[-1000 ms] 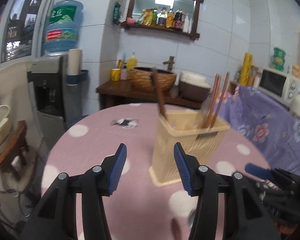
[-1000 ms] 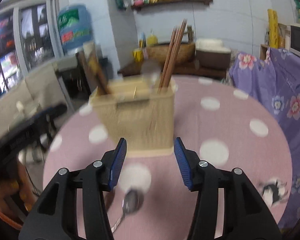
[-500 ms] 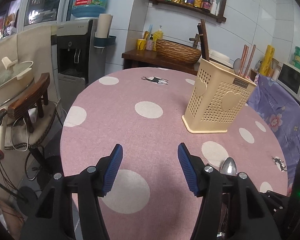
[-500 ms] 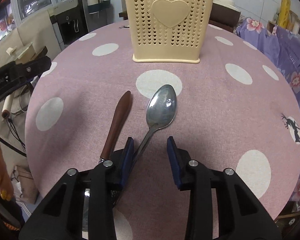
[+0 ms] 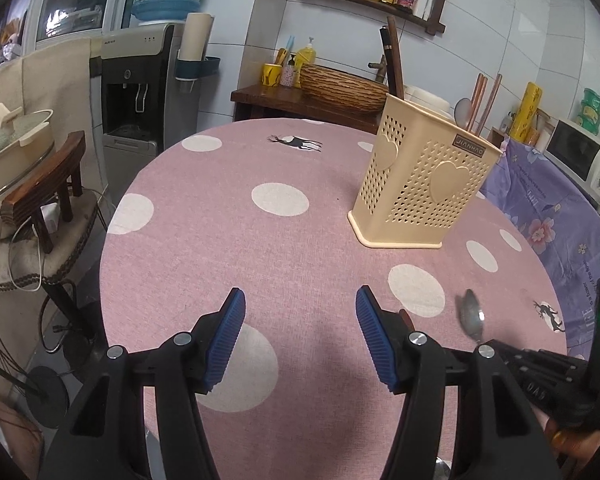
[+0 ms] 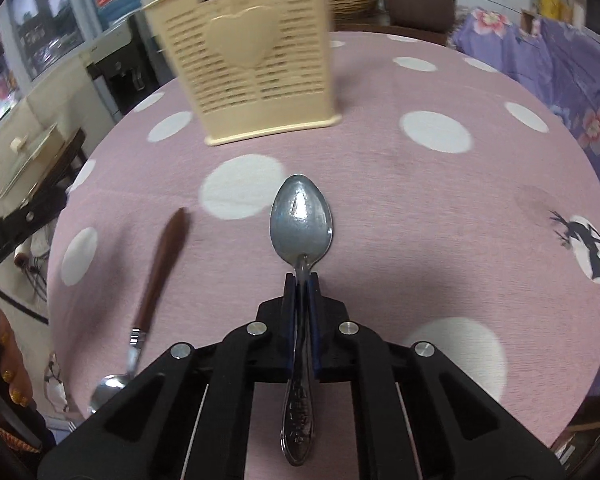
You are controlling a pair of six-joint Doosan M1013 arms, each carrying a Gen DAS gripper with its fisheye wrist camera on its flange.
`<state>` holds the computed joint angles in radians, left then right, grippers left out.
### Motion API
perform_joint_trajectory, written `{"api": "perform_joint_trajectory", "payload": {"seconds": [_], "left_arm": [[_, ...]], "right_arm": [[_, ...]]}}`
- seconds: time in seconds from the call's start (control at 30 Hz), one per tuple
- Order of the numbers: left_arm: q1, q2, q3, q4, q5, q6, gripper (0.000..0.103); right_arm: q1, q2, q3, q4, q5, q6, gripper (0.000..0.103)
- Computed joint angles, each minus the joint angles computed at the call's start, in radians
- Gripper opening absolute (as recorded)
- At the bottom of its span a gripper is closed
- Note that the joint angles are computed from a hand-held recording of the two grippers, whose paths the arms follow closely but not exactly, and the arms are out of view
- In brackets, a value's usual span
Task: Organize utensils
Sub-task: 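Grasp the silver metal spoon handle with the right tool, then close the left tool on the wooden-handled spoon while the right tool holds the silver spoon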
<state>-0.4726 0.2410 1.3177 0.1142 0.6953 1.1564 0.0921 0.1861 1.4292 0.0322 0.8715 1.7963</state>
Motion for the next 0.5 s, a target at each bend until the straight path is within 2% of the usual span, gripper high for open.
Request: {"api": "perform_joint_trajectory", "payload": {"seconds": [0.27, 0.37, 0.4, 0.43, 0.5], "left_arm": [[-0.011, 0.010, -0.012, -0.045, 0.029, 0.051, 0.061], [-0.019, 0.015, -0.017, -0.052, 0.047, 0.069, 0.063], [-0.022, 0.016, -0.019, -0.049, 0.053, 0.070, 0.063], [-0.024, 0.017, -0.020, -0.051, 0.057, 0.075, 0.064], [-0.029, 0.021, -0.025, -0.062, 0.068, 0.089, 0.064]], "right_arm": [[-0.024, -0.026, 0.048, 0.026, -0.066, -0.049, 0.009], [-0.034, -0.031, 0.056, 0.089, -0.085, -0.102, 0.032], [-0.030, -0.030, 0.056, 0.073, -0.090, -0.095, 0.047], [-0.026, -0.030, 0.055, 0.050, -0.091, -0.086, 0.051], [-0.017, -0.024, 0.048, -0.009, -0.086, -0.065, 0.051]]}}
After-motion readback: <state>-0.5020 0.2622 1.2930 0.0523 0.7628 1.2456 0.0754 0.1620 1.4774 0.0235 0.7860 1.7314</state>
